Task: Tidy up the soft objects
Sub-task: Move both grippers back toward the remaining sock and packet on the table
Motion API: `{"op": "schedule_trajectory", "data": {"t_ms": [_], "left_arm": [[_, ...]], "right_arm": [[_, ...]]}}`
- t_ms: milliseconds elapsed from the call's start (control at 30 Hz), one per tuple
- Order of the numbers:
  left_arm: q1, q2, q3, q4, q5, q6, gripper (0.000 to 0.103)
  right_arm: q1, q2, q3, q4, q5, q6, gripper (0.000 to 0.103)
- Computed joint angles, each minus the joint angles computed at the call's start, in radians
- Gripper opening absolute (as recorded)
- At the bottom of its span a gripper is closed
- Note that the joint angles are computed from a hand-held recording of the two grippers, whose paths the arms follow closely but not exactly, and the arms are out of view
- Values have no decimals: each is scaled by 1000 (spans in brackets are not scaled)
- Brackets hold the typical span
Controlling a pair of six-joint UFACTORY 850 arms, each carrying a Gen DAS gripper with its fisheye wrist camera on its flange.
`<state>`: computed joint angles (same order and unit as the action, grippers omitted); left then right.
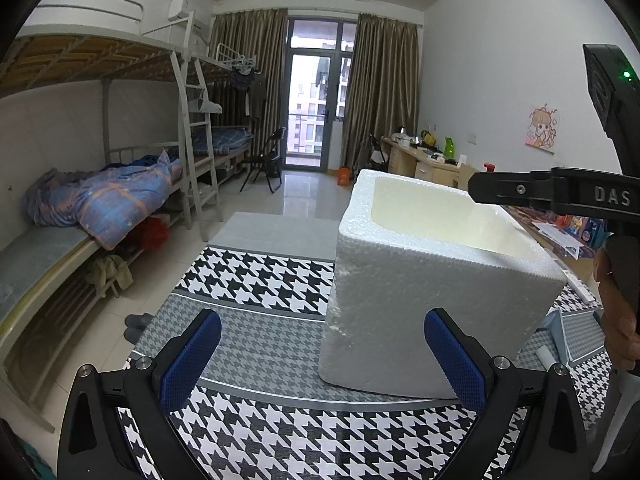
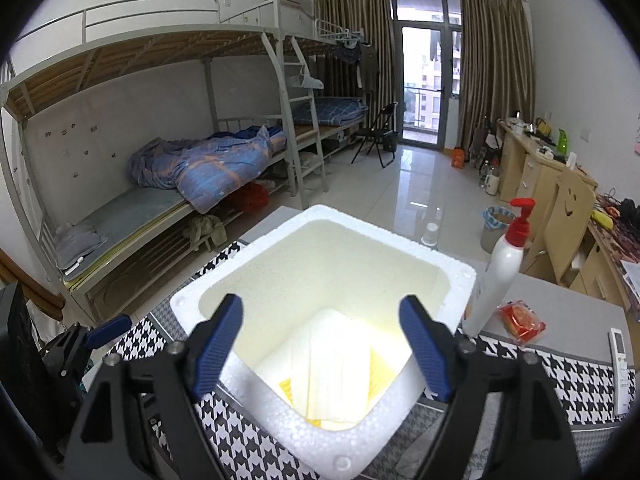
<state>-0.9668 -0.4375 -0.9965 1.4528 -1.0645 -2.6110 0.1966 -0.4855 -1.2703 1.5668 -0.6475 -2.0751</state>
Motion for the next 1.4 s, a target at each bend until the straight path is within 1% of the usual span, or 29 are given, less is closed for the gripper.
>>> {"op": "schedule_trajectory", "data": {"t_ms": [100, 333, 633, 733, 767, 1033, 1267, 1400], "left_arm": [[-3, 1, 1, -6, -8, 1, 102], [-7, 0, 1, -13, -16, -2, 102], [-30, -5, -5, -8, -63, -9, 102], [-36, -9, -11, -11, -72, -4, 102], [-37, -9, -11, -11, -76, -5, 102], [-46, -10, -19, -6, -95, 10, 102], [-56, -16, -29, 5, -105, 18, 102], [-65, -22, -37, 21, -124, 25, 102]], "right_arm": [[-5, 13, 17, 23, -12, -36, 90], [-27, 27, 44, 40, -56, -75, 91], [-56, 53, 95, 87, -109, -155, 91], [-65, 53, 98, 82, -133, -142, 94], [-66, 53, 100, 87, -136, -146, 95], [-76, 66, 131, 116, -149, -179, 95], [-95, 79, 180, 183, -165, -279, 95], [-107, 77, 194, 198, -177, -302, 95]]}}
